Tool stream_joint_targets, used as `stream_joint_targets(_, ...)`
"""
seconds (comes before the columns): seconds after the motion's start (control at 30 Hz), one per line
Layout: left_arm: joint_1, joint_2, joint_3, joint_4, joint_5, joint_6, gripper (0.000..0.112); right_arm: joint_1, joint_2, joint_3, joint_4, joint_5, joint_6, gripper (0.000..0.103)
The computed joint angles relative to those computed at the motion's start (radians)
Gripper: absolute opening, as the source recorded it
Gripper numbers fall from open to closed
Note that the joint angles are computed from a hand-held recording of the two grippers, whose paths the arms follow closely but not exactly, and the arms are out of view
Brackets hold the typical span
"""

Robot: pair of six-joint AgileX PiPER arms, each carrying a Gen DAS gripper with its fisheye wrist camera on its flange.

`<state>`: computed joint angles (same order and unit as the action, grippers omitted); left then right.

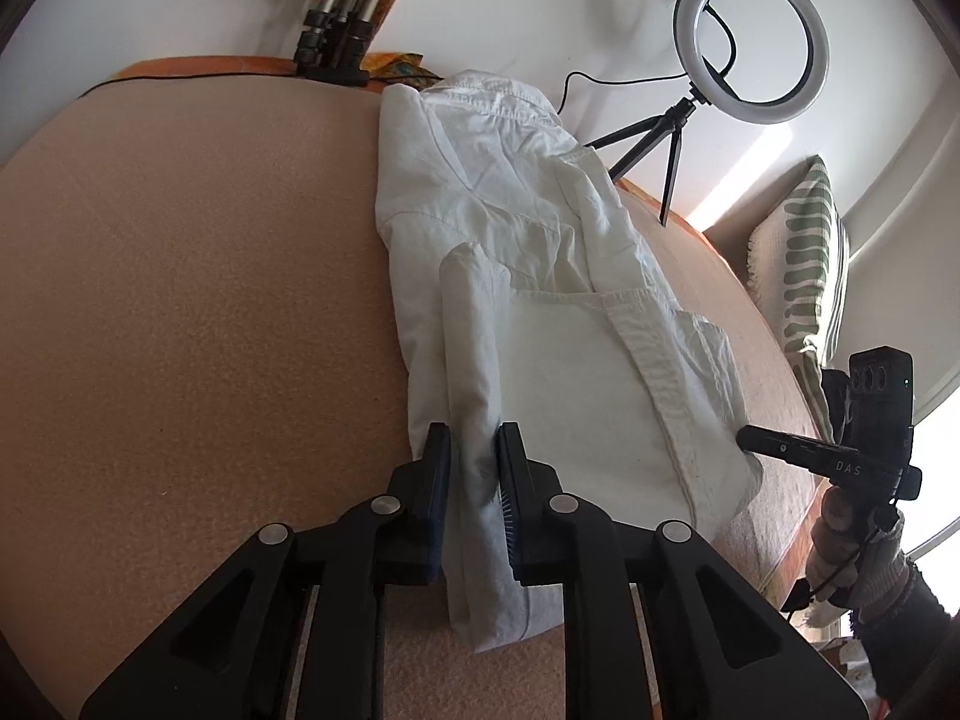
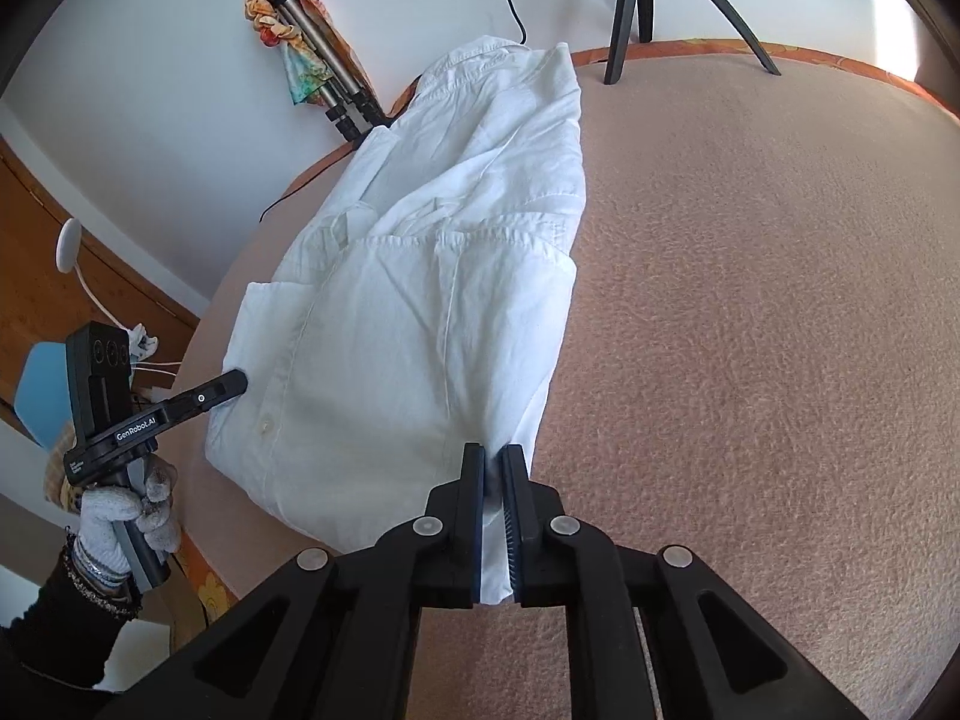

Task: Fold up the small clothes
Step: 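Press the folded hem flat and open both tools, then grip the collar end of the folded shirt with both tools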

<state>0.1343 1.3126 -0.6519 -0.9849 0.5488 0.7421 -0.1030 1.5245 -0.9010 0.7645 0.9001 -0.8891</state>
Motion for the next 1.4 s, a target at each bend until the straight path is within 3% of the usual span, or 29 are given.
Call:
stream_joint_targets(0.07,-0.009,-0.069,0.015,0.055,-0.024,-0.053,0.017,0.02,-0.066,0.016,-0.04,-0.058,0.023,0.026)
stream_joint_targets(0.1,-0.02,-0.103,0.023,0.071,-0.037,-0.07,0.017,0.032,-0.108,0.031,-0.041,-0.089,0.008,0.026)
stream_joint_targets(0.23,-0.143,-0.157,0.014,0.112,-0.072,-0.108,0.017,0.093,-0.163,0.026,0.036,-0.064,-0.134,0.028)
stream_joint_targets(0.43,-0.332,-0.021,-0.055,0.224,-0.162,-0.218,0.017,0.337,-0.048,-0.035,-0.051,-0.171,-0.079,0.028)
stream_joint_targets(0.53,-0.317,0.053,-0.071,0.279,-0.171,-0.279,0.017,0.4,0.019,-0.062,-0.146,-0.243,0.005,0.029)
stream_joint_targets(0.6,-0.281,0.074,-0.058,0.236,-0.176,-0.224,0.017,0.399,0.07,-0.09,-0.204,-0.253,0.057,0.029)
stream_joint_targets(0.67,-0.217,0.07,-0.053,0.147,-0.136,-0.112,0.017,0.349,0.109,-0.128,-0.15,-0.194,0.009,0.027)
stream_joint_targets(0.83,-0.068,0.068,-0.132,0.103,-0.047,-0.005,0.017,0.219,0.145,-0.265,-0.07,-0.008,-0.033,0.032)
stream_joint_targets(1.0,0.045,0.226,-0.321,0.005,0.023,0.083,0.036,0.154,0.239,-0.465,-0.057,0.002,0.03,0.043)
stream_joint_targets(1.1,0.071,0.366,-0.472,0.018,0.077,0.038,0.036,0.136,0.375,-0.66,-0.086,0.039,0.117,0.043)
stream_joint_targets(1.27,0.055,0.549,-0.664,0.033,0.095,-0.031,0.036,0.135,0.607,-0.976,-0.12,0.099,0.274,0.043)
stream_joint_targets(1.4,0.018,0.668,-0.802,0.145,0.076,-0.154,0.036,0.148,0.803,-1.242,-0.17,0.155,0.411,0.039)
